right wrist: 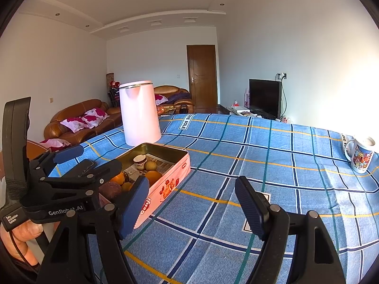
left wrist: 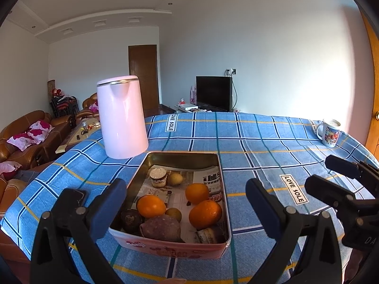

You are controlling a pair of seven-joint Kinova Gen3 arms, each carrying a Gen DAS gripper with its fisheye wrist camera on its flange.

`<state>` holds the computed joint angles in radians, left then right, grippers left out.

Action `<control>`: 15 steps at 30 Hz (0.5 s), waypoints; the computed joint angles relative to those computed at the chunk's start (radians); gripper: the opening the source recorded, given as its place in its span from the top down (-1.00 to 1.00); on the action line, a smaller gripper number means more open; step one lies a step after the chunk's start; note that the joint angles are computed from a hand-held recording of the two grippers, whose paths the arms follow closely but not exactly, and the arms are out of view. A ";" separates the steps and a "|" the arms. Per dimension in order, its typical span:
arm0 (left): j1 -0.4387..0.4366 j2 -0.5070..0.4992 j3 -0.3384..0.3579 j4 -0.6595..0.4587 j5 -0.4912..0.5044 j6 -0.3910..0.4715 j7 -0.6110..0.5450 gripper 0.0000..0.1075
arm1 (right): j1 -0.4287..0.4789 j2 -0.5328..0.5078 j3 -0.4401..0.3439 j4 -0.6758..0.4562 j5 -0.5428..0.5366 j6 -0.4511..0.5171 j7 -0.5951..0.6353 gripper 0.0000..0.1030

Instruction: Organize fruits

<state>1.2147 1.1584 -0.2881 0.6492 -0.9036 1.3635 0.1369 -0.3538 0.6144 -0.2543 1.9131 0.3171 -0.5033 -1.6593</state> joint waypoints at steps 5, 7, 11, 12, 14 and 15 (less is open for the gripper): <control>-0.003 0.002 0.005 -0.010 0.006 -0.002 -0.007 -0.91 | 0.003 -0.002 0.004 0.010 -0.007 -0.018 -0.003 -0.48; 0.000 0.005 0.001 -0.017 0.002 -0.001 -0.010 -0.91 | 0.008 -0.003 0.002 0.013 -0.004 -0.022 -0.009 -0.48; 0.006 0.008 -0.004 -0.028 -0.006 -0.006 -0.025 -0.91 | 0.016 -0.005 0.003 0.020 -0.001 -0.033 -0.019 -0.48; 0.007 0.010 -0.005 -0.033 -0.006 -0.005 -0.028 -0.91 | 0.019 -0.005 0.003 0.022 0.000 -0.036 -0.022 -0.48; 0.007 0.014 -0.007 -0.042 -0.007 -0.005 -0.035 -0.91 | 0.022 -0.006 0.004 0.026 0.001 -0.043 -0.028 -0.48; 0.006 0.015 -0.007 -0.046 -0.006 -0.004 -0.040 -0.91 | 0.025 -0.006 0.004 0.025 0.005 -0.042 -0.032 -0.48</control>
<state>1.2211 1.1737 -0.2950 0.6030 -0.9100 1.3600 0.0968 -0.3283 0.6081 -0.2506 1.9383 0.3222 -0.5454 -1.6913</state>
